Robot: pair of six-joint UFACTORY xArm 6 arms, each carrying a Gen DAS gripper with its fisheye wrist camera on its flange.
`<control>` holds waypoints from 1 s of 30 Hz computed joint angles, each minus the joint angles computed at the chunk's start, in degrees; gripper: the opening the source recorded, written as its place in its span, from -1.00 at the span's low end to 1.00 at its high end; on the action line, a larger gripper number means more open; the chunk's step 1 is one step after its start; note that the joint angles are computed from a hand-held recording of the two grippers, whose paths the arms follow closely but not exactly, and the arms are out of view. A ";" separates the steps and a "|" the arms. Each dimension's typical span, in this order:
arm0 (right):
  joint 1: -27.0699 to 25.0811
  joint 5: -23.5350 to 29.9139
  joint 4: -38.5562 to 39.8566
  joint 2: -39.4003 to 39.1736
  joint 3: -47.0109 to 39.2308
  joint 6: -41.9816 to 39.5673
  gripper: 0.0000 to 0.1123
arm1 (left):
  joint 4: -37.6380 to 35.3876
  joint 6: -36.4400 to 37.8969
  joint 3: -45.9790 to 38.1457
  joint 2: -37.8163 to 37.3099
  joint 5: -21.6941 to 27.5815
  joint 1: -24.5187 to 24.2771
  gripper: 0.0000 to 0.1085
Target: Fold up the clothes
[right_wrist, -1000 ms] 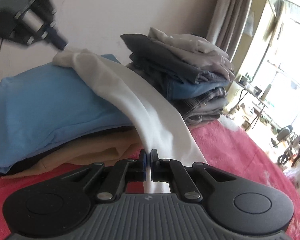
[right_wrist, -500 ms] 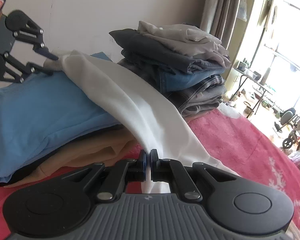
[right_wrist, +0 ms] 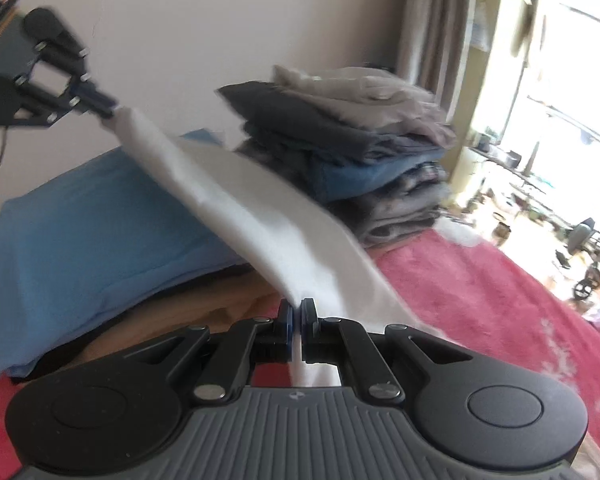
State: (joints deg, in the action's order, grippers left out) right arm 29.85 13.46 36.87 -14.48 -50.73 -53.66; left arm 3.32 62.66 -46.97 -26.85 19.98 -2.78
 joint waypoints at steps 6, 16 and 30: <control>1.79 4.71 -3.06 2.92 -0.21 3.38 -0.80 | 10.31 -5.94 2.31 2.36 -0.23 1.92 -0.90; -13.11 29.92 14.20 0.23 -6.79 13.24 -0.09 | 10.01 -15.22 -3.36 2.06 9.74 3.46 -0.30; -63.54 46.06 6.42 -26.73 8.45 35.54 -0.04 | -25.86 -29.33 -22.00 12.22 9.70 -13.84 -0.02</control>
State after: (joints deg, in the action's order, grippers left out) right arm -33.68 59.52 43.29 -41.21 -42.28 -18.12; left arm -22.54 33.33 -68.97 -14.63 29.68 -16.62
